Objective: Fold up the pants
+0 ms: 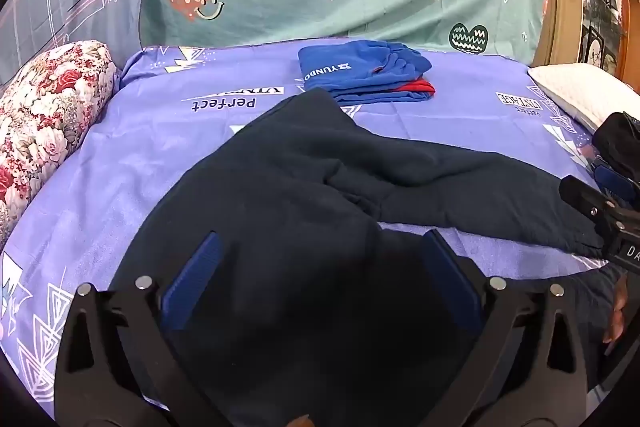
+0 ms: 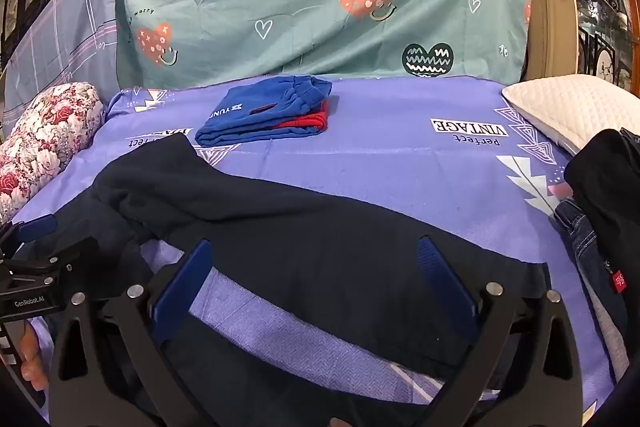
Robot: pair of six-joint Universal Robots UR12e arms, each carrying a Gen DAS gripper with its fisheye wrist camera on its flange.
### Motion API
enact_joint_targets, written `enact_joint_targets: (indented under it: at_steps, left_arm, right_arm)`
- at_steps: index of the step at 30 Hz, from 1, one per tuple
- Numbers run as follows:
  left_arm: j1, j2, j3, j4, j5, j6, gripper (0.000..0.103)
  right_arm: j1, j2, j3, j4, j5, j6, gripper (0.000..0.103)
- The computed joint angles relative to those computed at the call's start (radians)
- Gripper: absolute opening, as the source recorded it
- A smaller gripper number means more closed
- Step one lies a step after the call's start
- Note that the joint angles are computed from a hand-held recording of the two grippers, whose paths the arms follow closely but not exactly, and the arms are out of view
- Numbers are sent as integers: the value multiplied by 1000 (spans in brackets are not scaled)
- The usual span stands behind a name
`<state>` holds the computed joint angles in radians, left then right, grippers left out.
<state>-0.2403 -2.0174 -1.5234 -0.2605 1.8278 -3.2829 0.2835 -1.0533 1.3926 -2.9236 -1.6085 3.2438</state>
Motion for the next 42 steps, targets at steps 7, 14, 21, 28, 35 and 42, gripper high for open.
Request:
enact_joint_targets:
  at_steps: [7, 14, 21, 28, 35, 42]
  left_arm:
    - [-1, -1, 1, -4, 7, -11, 101]
    - [0, -1, 1, -10, -13, -18, 101]
    - [4, -4, 1, -9, -19, -21, 101]
    - [6, -2, -2, -9, -23, -22, 101]
    - [7, -2, -3, -10, -24, -22, 101]
    - [9, -2, -5, -7, -25, -25, 101]
  right_arm:
    - [0, 2, -4, 9, 0, 3, 102]
    - [5, 8, -2, -6, -7, 0, 102]
    - [2, 3, -4, 8, -2, 0, 102]
    - [2, 2, -5, 13, -1, 2, 102]
    - [1, -2, 1, 14, 1, 8, 102]
    - [0, -2, 0, 15, 3, 10, 102]
